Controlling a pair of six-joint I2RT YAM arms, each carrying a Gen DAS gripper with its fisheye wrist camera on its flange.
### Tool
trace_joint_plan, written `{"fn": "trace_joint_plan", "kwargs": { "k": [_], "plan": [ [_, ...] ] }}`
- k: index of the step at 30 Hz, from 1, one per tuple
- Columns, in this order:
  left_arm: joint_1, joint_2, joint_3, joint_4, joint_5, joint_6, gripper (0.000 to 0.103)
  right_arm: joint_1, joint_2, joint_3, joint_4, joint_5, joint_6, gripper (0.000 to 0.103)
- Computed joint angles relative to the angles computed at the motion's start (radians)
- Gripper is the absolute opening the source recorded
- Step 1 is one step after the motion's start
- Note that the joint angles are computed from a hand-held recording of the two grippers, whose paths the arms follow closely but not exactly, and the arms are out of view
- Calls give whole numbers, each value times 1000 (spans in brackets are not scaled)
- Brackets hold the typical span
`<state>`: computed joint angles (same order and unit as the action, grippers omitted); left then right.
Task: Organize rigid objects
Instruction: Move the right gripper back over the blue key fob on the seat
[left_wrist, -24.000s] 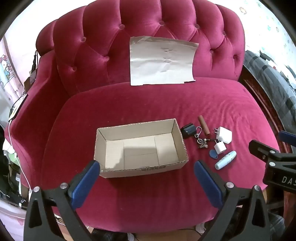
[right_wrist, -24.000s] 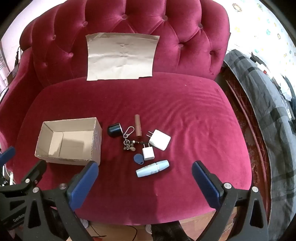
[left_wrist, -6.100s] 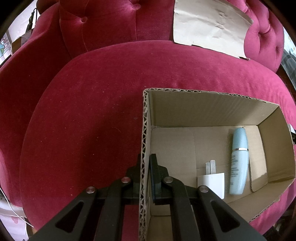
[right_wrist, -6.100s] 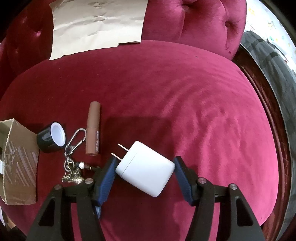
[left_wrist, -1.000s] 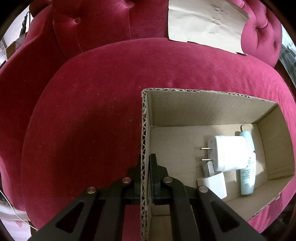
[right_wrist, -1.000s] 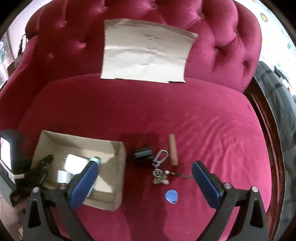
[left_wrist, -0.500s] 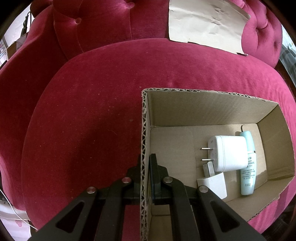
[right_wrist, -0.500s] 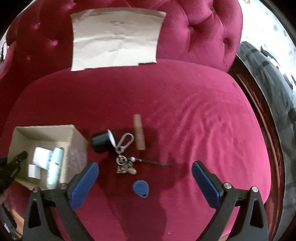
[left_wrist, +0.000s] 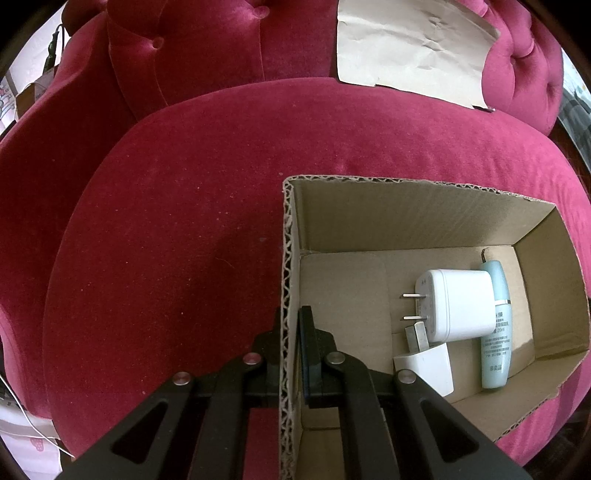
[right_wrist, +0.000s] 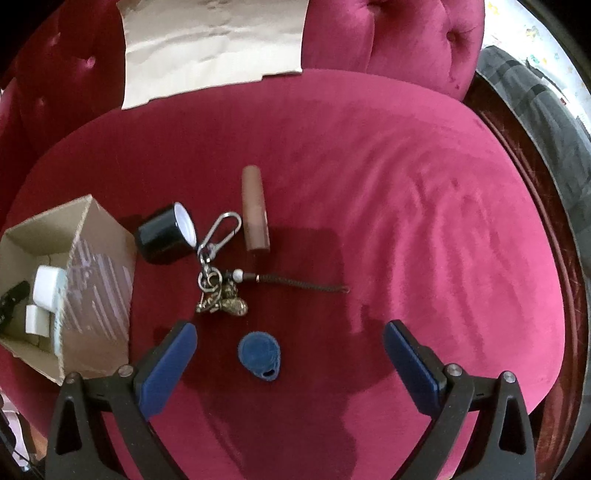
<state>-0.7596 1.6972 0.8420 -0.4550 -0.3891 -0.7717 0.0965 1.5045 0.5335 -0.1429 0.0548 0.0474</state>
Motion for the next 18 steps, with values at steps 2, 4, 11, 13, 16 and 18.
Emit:
{"fn": "trace_joint_plan", "kwargs": {
  "k": [2,4,11,13,16,18],
  "plan": [
    [0,0,-1,1,0,1,5,-1,22,-2,17,-4,-11,103],
    [-1,2,2,0,-1,1,5,0,42,-7,36,-5,-16,103],
    [2,0,0,0,1,3,5,15,98,-45,86,-17,-1,87],
    [4,-1,0,0,2,4,5,31,97,-64,108,-7,5,84],
    [2,2,4,-4,-1,2,5,35,65,-89,115,-12,-2,58],
    [0,3,5,-4,-3,2,6,35,37,-111,117,-12,-5,28]
  ]
}}
